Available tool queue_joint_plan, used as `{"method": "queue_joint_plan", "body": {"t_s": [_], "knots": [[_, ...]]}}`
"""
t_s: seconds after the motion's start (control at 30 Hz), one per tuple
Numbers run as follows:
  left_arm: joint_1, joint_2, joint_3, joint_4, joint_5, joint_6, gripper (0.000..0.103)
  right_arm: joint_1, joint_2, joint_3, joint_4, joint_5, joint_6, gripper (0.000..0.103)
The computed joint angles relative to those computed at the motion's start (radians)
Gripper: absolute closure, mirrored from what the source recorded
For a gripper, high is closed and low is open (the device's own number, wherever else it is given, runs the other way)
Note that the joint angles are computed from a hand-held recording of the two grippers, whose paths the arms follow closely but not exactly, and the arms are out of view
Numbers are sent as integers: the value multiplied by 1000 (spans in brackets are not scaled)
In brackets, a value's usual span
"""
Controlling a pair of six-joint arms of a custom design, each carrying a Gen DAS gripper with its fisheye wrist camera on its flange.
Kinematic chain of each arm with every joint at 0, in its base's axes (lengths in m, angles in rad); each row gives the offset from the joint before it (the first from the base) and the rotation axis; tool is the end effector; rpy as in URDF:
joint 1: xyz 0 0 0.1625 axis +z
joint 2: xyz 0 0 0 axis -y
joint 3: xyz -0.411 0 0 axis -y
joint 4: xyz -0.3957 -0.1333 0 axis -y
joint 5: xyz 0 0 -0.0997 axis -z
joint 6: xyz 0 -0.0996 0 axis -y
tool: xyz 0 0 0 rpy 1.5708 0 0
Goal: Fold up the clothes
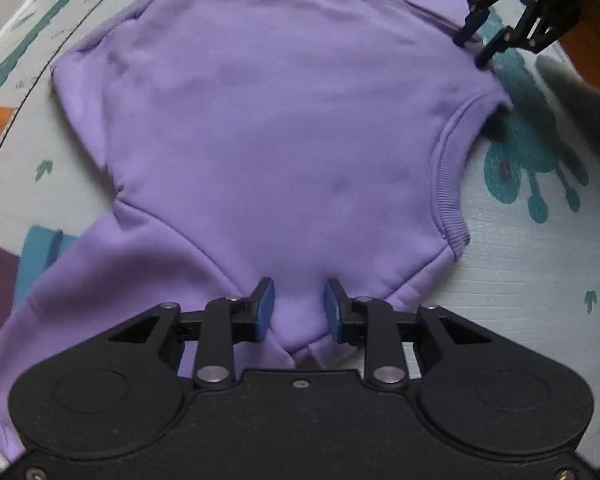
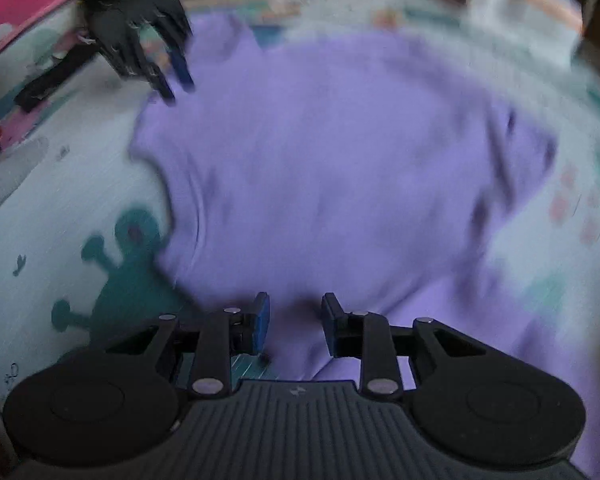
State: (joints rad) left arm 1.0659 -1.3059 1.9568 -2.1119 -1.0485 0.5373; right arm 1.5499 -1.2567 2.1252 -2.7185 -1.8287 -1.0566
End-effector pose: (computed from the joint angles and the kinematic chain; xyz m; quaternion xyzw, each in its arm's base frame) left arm -0.0875 -0.5367 0.2227 0.4925 0.8296 0.0572 0.2569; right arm 0.0973 -0.5071 0.1862 0.4706 -0.8621 0.0531 0.1801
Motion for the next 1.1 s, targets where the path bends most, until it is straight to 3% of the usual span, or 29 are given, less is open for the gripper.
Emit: {"method": "queue_joint_plan", "body": {"t_s": [0.07,0.13,0.2,0.23,0.27,0.33,0.47,0.57,0.67,0.77,0.87,0.97,1.1], "knots": [[-21,34,-61,114,6,-67,74,-12,-14,13,-9,17,61,71],[-54,31,-63,115,12,-34,72,-23,-27,26,-19,34,123,72],[-99,34,-66,129,11,-25,69,-31,-69,43,-9,76,120,72],[-116,35,-67,128,-2,-33,56,-36,-88,50,-6,84,133,71],[-132,38,-68,122,-22,-48,51,-51,-113,59,-12,93,155,70],[-158,52,-71,116,-65,-89,51,-93,-156,69,-30,119,210,69],[-201,85,-39,34,-133,-119,46,-235,-239,110,-194,194,445,66],[-238,120,-18,-42,-192,-113,45,-341,-276,142,-356,231,633,58],[-272,185,0,-162,-239,-136,42,-444,-283,151,-485,271,809,56],[-300,258,1,-289,-257,-206,42,-524,-263,149,-576,357,968,56],[-320,317,-11,-358,-290,-215,42,-545,-221,134,-647,385,1006,56],[-336,375,-27,-419,-294,-127,42,-557,-184,98,-658,408,1004,57],[-316,480,-82,-495,-296,-161,42,-540,-142,46,-667,381,904,56]]}}
